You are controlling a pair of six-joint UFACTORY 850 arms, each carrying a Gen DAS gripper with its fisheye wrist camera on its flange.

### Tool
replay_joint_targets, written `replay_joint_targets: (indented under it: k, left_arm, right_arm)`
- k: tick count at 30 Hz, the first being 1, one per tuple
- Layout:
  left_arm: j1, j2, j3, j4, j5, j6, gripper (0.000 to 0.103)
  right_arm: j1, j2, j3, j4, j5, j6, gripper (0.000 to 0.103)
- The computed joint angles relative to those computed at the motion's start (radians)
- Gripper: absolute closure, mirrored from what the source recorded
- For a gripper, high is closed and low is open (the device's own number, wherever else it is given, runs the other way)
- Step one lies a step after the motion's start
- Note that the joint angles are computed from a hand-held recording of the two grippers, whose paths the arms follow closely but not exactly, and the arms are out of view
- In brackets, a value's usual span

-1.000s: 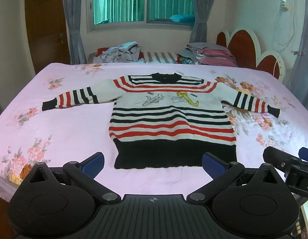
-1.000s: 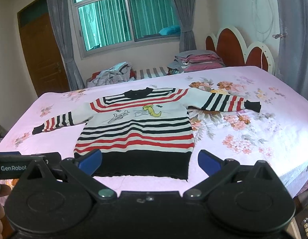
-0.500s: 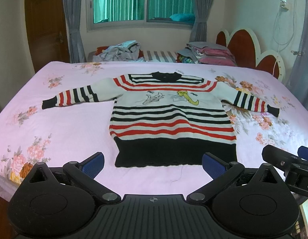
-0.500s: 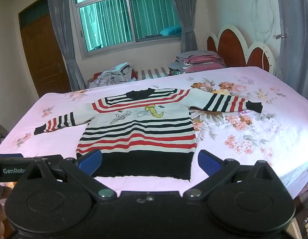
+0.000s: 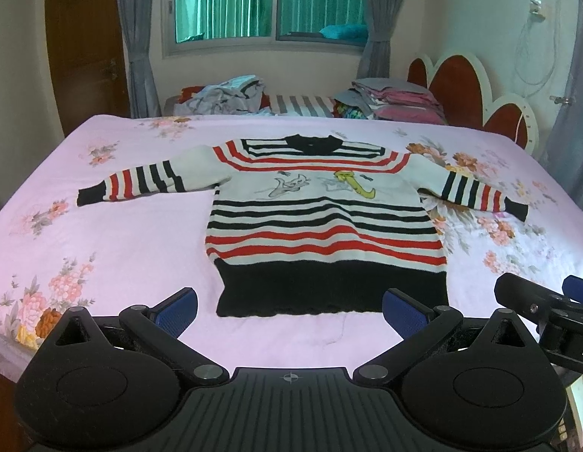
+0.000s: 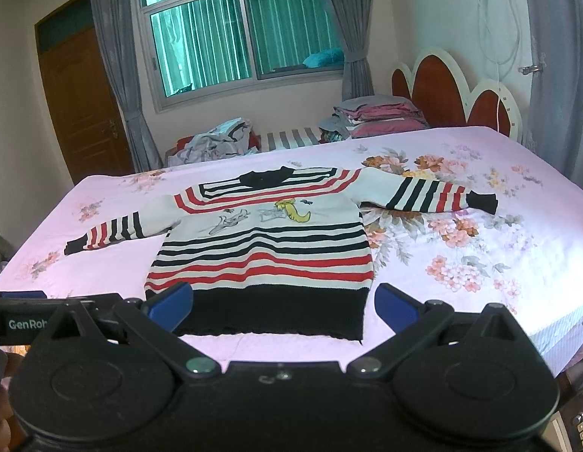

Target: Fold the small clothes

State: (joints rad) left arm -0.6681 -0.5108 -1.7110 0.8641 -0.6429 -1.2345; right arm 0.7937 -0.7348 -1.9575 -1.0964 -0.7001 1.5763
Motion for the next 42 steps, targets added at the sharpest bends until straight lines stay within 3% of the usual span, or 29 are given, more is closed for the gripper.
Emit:
replay_joint_targets:
  k: [25,35,42]
  left_arm:
    - [0.028,-0.073,-0.097,-0.053,-0.031,0.061,0.000]
    - [0.058,-0.166,-0.215,-0.134,-0.044,0.157,0.000]
    - [0.098,-0.278,-0.375,-0.231,-0.049,0.297,0.000]
  right_arm:
    - [-0.021,-0.045,-0.061,0.041,0.014,-0.045,0.000]
    - [-0.054,-0.125,-0.168,0.090,-0.029,-0.099,0.000]
    - [-0.084,-0.268,-0.394,0.199,-0.084,-0.212,0.000]
